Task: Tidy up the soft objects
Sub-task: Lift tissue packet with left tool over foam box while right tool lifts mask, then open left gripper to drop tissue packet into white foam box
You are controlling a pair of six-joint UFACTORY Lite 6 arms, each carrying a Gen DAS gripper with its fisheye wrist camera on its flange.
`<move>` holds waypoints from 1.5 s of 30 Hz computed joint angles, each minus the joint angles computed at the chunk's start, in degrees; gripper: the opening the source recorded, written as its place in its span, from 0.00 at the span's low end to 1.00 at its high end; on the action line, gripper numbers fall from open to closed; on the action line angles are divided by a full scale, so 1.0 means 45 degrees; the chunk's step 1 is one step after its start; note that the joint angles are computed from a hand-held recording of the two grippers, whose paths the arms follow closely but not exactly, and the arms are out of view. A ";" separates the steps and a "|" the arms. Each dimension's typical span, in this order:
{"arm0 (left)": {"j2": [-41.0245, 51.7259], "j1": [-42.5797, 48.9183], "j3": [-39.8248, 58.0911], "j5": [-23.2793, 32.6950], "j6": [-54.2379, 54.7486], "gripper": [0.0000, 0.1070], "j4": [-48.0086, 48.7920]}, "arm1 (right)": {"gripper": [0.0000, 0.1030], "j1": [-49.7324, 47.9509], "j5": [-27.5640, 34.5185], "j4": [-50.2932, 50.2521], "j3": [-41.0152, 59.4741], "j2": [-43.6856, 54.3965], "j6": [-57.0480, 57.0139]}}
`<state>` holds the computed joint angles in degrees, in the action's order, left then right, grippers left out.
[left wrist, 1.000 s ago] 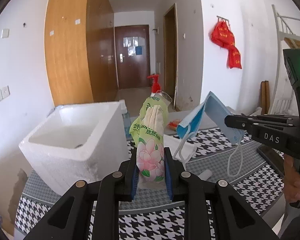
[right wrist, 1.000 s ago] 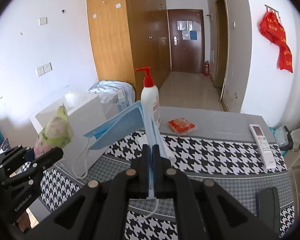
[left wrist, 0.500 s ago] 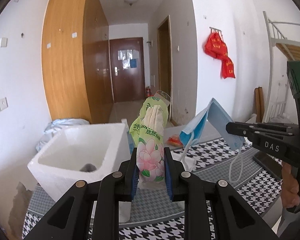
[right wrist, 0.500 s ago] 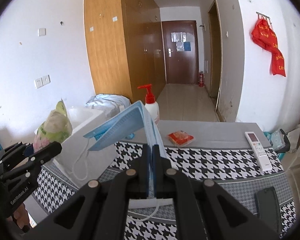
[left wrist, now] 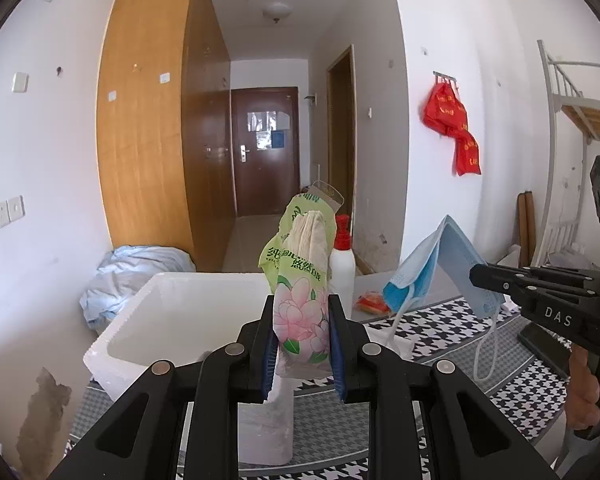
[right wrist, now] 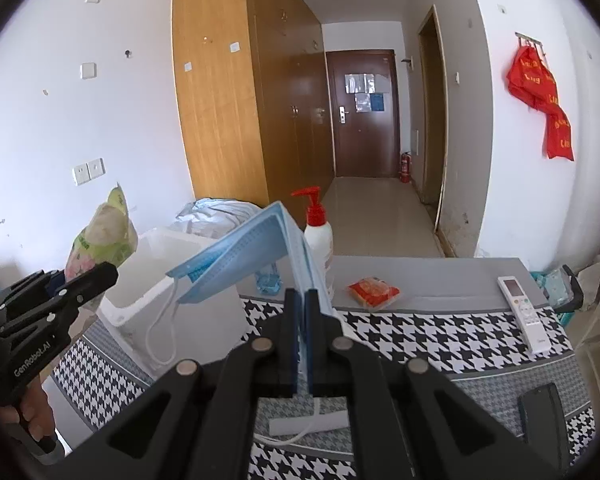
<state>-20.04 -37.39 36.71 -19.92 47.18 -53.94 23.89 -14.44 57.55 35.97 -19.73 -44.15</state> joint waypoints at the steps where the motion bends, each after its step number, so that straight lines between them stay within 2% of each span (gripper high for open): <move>1: -0.0017 0.0118 0.0008 0.0068 -0.0135 0.22 0.0159 | 0.05 0.0062 -0.0050 0.0084 0.0055 0.0031 -0.0064; 13: -0.0197 0.1362 0.0000 0.0569 -0.1693 0.22 0.2028 | 0.05 0.0820 -0.0363 0.0887 0.0989 0.0810 -0.0738; 31: 0.0187 0.2417 0.0215 0.0932 -0.2708 0.23 0.3216 | 0.05 0.1671 -0.0640 0.0881 0.2493 0.2543 -0.0677; 38: 0.0681 0.3099 0.0567 0.1295 -0.3937 0.23 0.4637 | 0.05 0.1996 -0.0759 0.1522 0.3188 0.3118 -0.1291; 43: 0.1145 0.3880 0.0849 0.1648 -0.6687 0.23 0.7421 | 0.05 0.2168 -0.0905 0.2031 0.3565 0.3483 -0.1836; 45: 0.1328 0.4006 0.0963 0.1704 -0.6974 0.24 0.7744 | 0.05 0.2179 -0.0928 0.2049 0.3620 0.3541 -0.1895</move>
<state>-14.06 -19.37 41.04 -12.26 15.79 -19.09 33.70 -18.62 66.77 52.26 -3.79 -52.68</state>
